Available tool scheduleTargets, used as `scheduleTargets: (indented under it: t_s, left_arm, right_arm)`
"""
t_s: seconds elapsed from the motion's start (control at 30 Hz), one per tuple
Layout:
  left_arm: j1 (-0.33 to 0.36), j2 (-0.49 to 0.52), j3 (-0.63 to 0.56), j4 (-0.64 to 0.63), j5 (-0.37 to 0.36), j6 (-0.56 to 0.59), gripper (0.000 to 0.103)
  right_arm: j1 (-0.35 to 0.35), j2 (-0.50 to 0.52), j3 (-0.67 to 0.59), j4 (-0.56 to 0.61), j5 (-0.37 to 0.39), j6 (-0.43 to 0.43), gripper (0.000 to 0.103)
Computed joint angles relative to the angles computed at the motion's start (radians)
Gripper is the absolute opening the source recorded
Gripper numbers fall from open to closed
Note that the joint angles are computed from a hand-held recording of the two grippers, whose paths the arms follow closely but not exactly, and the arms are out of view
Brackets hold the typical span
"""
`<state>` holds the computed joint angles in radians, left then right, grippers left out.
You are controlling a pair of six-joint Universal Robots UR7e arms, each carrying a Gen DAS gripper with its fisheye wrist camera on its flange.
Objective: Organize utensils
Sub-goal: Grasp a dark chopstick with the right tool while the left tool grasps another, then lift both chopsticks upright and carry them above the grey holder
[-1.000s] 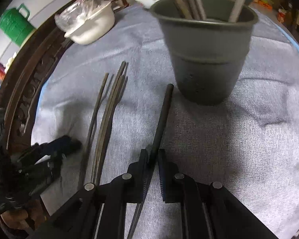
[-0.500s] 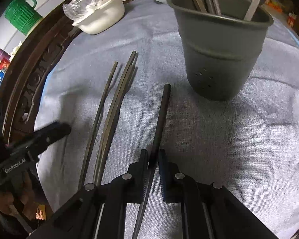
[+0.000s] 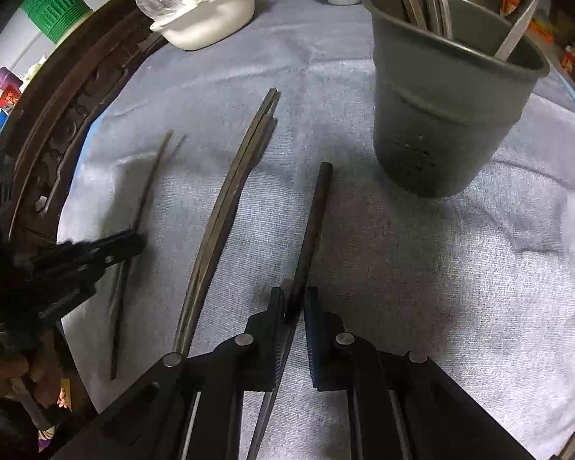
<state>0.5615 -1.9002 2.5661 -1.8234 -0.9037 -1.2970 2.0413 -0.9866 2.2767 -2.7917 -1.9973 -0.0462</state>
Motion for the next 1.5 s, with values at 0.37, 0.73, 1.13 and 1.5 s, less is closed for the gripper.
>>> scheduleTargets:
  t_s: [0.37,0.73,1.13,1.5]
  left_arm:
    - [0.115,0.03,-0.063,-0.119,0.025,0.129,0.046]
    - [0.304,0.28,-0.21,-0.176,-0.022,0.354,0.005]
    - [-0.117,-0.252,-0.021,0.061,0.284,0.028,0.005]
    - [-0.418,-0.208,-0.092,0.944,0.623,-0.816,0.005]
  right_arm:
    - [0.001,0.032,-0.082,0.026,-0.015,0.099,0.07]
    - [0.036,0.112,-0.226,0.274,-0.16,0.162,0.008]
    - [0.131,-0.058,0.046,-0.38,-0.104,0.052,0.007]
    - [0.233,0.177,0.062,-1.272,-0.261,-0.266,0.007]
